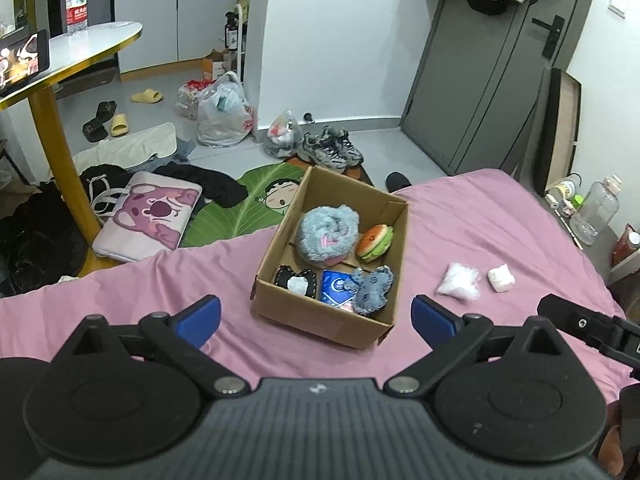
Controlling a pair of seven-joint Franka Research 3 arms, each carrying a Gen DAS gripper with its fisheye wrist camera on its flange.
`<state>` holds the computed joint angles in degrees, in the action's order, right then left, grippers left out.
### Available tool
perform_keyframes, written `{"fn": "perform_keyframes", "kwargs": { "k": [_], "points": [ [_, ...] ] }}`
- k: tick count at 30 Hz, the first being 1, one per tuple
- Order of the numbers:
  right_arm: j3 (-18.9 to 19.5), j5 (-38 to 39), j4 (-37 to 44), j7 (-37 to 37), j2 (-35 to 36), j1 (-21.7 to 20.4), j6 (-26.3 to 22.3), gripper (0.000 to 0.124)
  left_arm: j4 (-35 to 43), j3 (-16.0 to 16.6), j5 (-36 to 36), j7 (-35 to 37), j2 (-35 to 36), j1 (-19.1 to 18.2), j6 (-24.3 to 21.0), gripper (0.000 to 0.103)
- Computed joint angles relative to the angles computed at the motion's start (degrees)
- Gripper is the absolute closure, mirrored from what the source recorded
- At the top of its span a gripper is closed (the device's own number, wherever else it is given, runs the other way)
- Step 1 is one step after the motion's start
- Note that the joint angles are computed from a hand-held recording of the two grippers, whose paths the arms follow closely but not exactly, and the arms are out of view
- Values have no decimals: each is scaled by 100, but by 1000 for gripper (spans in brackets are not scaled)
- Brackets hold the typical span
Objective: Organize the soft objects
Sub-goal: 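Withdraw both open tools up from the box, then move the left tool to the clear tissue bag while the right moves to the white tissue wad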
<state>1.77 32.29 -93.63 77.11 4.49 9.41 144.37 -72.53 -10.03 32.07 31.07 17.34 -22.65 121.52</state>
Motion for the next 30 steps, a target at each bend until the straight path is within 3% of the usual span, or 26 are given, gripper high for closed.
{"fn": "perform_keyframes", "kwargs": {
  "k": [20, 30],
  "points": [
    [-19, -205, -157, 66, -255, 68, 143, 21, -243, -56, 248, -43, -286, -33, 247, 0],
    [-88, -421, -226, 378, -330, 18, 163, 21, -344, -102, 165, 6, -317, -3, 758, 0]
  ]
}}
